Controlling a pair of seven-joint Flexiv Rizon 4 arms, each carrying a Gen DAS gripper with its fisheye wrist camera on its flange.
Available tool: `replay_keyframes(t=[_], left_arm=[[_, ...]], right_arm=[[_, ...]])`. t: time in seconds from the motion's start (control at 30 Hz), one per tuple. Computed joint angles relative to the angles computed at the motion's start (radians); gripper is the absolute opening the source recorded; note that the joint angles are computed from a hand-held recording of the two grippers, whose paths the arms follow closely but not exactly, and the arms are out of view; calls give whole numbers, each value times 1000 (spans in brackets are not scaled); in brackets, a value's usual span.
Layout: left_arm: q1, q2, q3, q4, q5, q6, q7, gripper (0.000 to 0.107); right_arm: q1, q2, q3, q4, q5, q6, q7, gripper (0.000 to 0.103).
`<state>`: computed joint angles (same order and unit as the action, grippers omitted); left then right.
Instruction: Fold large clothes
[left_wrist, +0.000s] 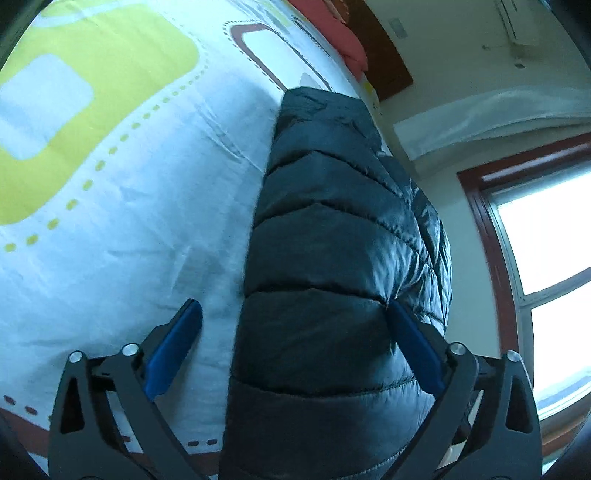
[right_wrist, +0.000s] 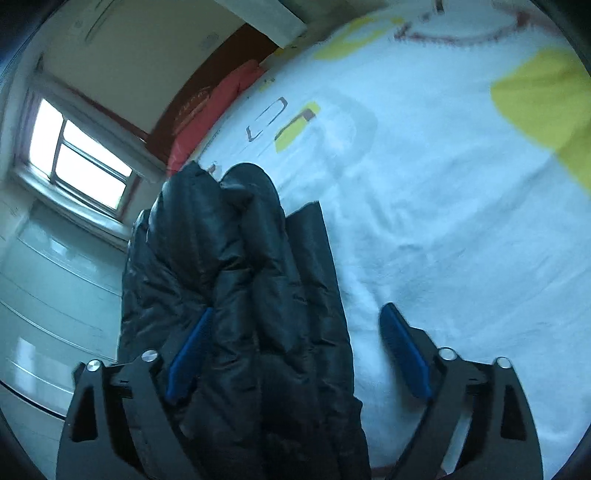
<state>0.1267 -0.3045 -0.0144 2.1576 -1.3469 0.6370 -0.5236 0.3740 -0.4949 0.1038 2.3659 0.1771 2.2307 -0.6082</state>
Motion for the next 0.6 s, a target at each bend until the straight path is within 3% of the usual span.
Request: replay_keyframes(t=[0.1,0.17,0.23,0.3,0.37,0.6], left_arm=[[3,-15,-7,-13,20,-36,1,101],[5,-21,-10,-19,24,-51,9,101],[7,-21,-13,-21,28,-70,30,100],[4,-18,-13,-15,18,-72,34,86],[-9,-4,-11,-1,7,-46,41,80],[-48,46,-6,31,-19,18,81,61]], right_arm=[[-51,-19,36,8,-68,45,-5,91],[-139,-74,92,11,-226,140,48,88],[-124,-74,87,11,-210,134,34,84],[-130,-89,89,11,-216,162,54,75],[-182,-140,118,10,-297,265,111,54],[-145,-176,96,8,-287,364,138,42]])
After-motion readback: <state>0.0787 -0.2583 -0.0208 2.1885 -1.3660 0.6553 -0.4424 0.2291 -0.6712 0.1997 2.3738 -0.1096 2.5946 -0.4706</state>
